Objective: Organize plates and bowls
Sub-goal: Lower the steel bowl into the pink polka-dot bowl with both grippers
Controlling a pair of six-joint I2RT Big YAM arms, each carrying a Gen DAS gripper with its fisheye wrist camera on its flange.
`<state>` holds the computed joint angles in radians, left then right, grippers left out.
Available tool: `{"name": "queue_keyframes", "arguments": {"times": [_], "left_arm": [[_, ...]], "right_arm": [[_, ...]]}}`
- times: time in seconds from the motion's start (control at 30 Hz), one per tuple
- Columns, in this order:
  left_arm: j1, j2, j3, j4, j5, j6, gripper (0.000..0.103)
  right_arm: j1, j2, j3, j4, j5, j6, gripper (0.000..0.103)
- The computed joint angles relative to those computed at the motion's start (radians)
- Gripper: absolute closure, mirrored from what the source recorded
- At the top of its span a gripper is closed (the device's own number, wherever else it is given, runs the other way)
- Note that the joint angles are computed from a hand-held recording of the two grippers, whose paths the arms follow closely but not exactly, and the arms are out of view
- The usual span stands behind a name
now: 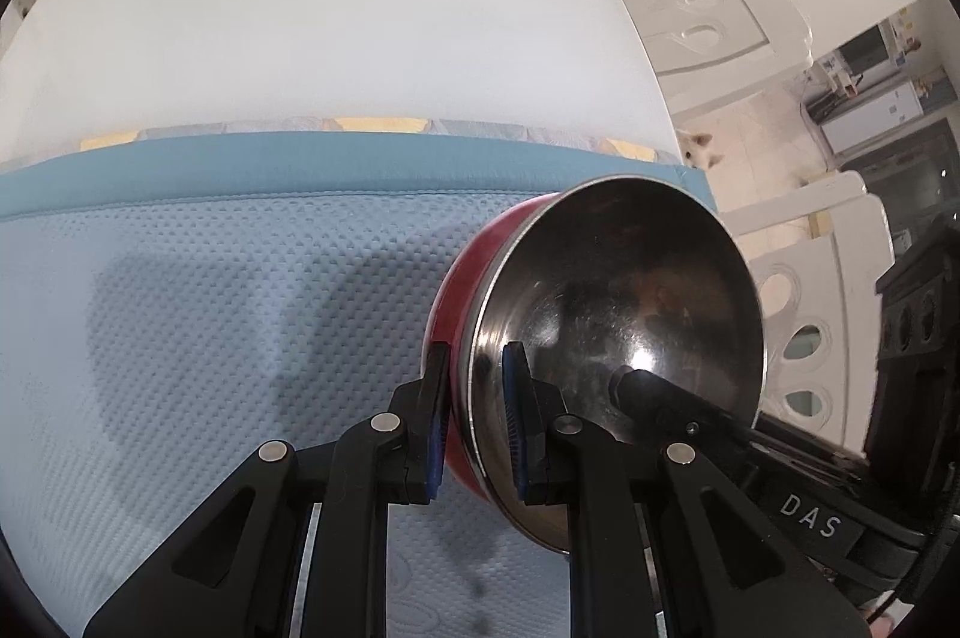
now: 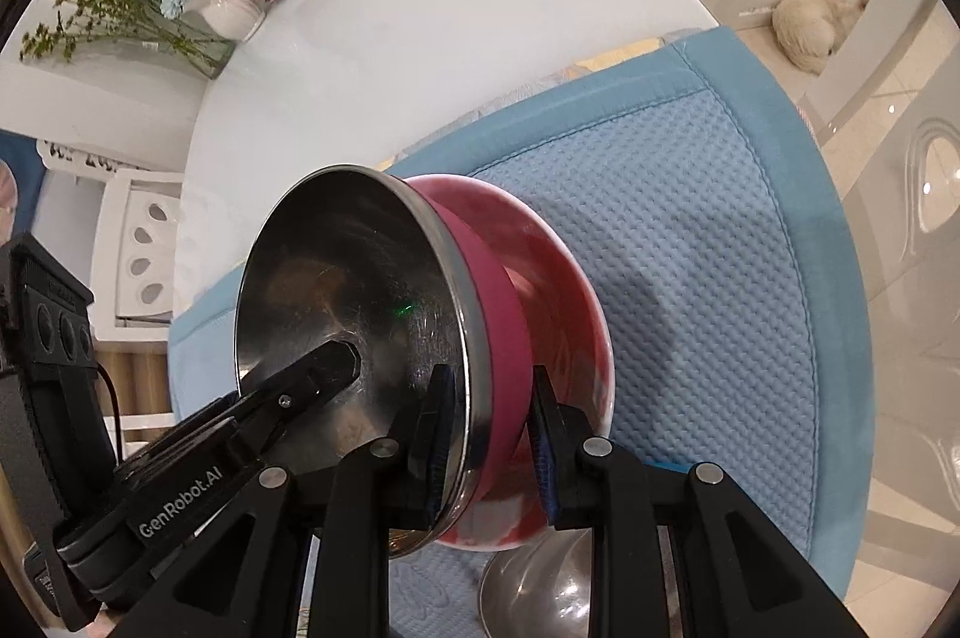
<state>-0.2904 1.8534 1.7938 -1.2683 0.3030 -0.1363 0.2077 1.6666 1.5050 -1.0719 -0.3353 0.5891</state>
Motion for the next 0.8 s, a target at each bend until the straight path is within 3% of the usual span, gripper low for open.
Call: {"name": "queue_keyframes", "arguments": {"times": [0.27, 0.47, 0.6, 0.8], "left_arm": [[0.005, -0.006, 0.005, -0.012, 0.006, -0.003, 0.089], [-0.002, -0.003, 0.019, -0.037, -0.017, 0.024, 0.088], [-0.006, -0.002, 0.025, -0.047, -0.03, 0.027, 0.081], [-0.014, -0.007, 0.023, -0.043, -0.05, 0.034, 0.081]], "right_arm": [[-0.019, -0.013, -0.026, 0.021, -0.069, 0.022, 0.076], [-0.017, -0.028, -0.022, 0.01, -0.058, 0.015, 0.07], [-0.017, -0.056, -0.039, 0.028, -0.044, 0.02, 0.055], [-0.021, -0.066, -0.04, 0.022, -0.049, 0.017, 0.054]]}}
